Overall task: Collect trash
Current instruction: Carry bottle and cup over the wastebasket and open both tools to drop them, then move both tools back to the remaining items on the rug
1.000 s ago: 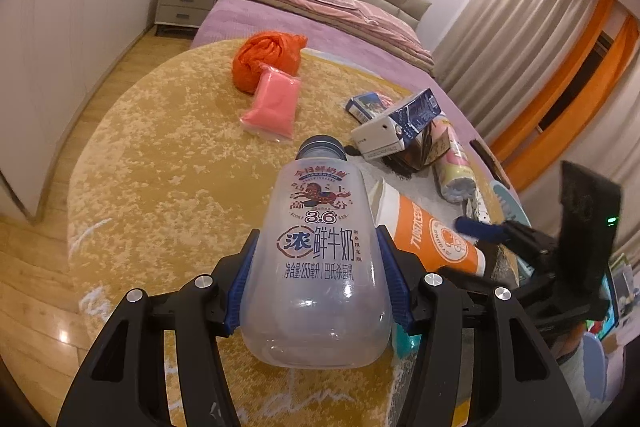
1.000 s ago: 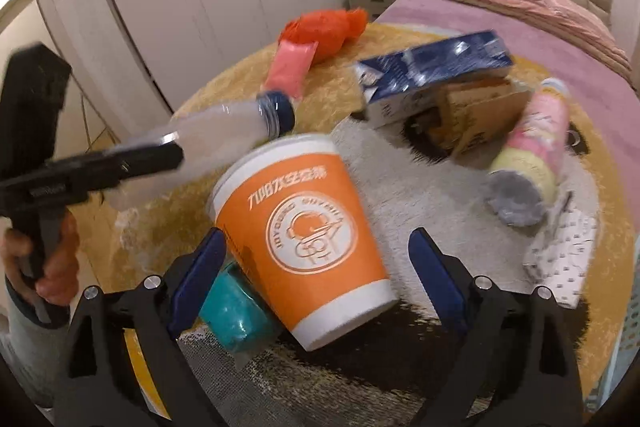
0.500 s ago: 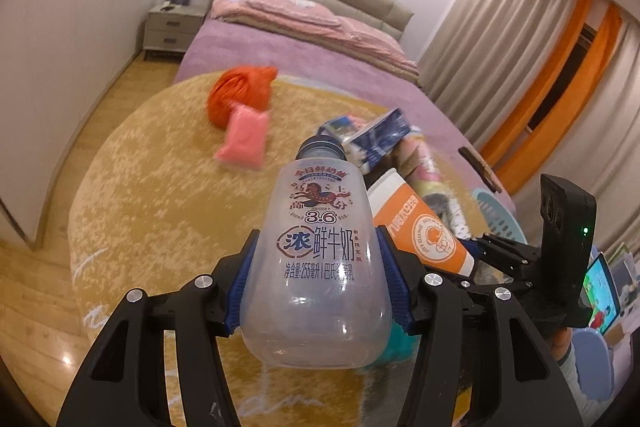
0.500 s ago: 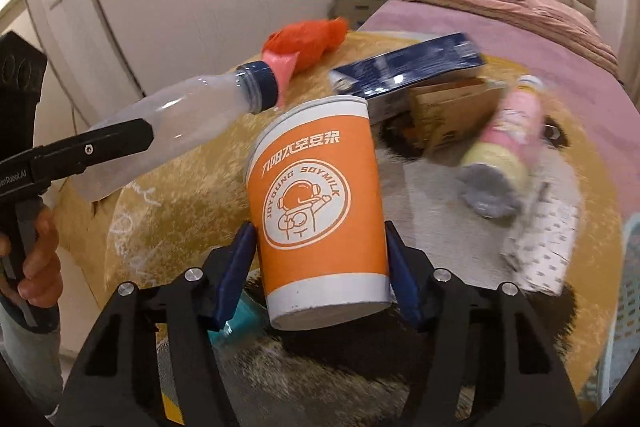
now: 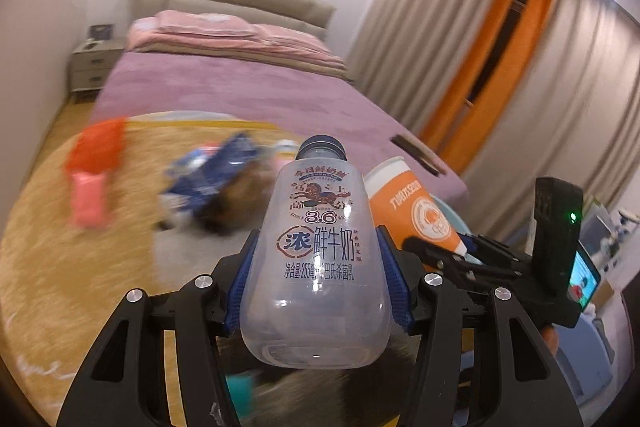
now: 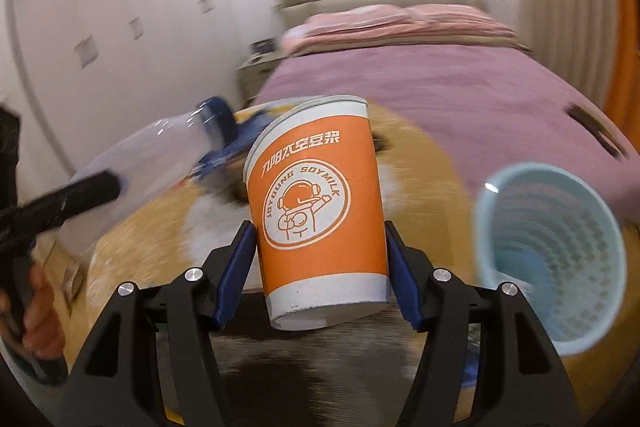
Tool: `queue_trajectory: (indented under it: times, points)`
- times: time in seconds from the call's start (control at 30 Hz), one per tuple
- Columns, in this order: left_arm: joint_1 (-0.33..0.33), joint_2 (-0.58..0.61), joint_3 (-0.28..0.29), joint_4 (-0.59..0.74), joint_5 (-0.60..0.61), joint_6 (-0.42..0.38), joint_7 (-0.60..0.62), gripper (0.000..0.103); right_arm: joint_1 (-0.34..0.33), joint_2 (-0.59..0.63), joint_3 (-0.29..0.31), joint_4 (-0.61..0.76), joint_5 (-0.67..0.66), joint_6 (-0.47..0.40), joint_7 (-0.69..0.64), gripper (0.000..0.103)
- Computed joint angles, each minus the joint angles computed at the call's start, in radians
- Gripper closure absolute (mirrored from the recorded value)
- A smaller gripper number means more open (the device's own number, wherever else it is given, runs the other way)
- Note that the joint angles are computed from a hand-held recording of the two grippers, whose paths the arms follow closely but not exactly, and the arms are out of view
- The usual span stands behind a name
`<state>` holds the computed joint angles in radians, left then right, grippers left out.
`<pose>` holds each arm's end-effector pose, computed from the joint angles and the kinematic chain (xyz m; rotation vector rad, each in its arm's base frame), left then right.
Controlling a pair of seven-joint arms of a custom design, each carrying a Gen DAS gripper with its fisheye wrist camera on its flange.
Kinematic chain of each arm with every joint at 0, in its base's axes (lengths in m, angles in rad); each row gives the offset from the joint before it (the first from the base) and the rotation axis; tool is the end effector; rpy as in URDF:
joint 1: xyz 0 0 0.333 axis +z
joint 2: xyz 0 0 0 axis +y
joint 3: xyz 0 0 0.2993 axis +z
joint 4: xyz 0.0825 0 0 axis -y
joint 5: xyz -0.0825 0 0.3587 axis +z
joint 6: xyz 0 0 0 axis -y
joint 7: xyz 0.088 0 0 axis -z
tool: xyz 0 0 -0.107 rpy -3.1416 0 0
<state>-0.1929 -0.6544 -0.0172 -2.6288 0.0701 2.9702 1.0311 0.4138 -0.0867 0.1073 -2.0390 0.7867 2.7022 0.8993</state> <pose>0.3735 -0.0857 0.5711 -1.9346 1.4797 -1.1827 0.4912 0.2562 0.5537 -1.9871 1.0454 -0.1952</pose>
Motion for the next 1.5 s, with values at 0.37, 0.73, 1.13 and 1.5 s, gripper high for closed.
queue_trajectory:
  times: [0.37,0.73,1.13,1.5]
  points:
    - [-0.286,0.489,0.095,0.423,-0.299,0.005,0.305,0.049,-0.154,0.087,-0.06,0.001,-0.367,0.112,0.526,0.043]
    - [-0.217,0.836,-0.012,0.783,-0.331,-0.151,0.338,0.049,-0.234,0.182,-0.092,0.022,-0.385,0.066,0.636,0.043]
    - [-0.074,0.803,-0.158,0.722,-0.287,-0.093,0.27,0.034,-0.26,0.223,-0.077,0.071,-0.34,0.019,0.582,0.042]
    - [-0.014,0.536,-0.203,0.417,-0.137,0.063,0.161,0.034,-0.219,0.138,-0.056,-0.005,-0.304,0.069,0.476,0.043]
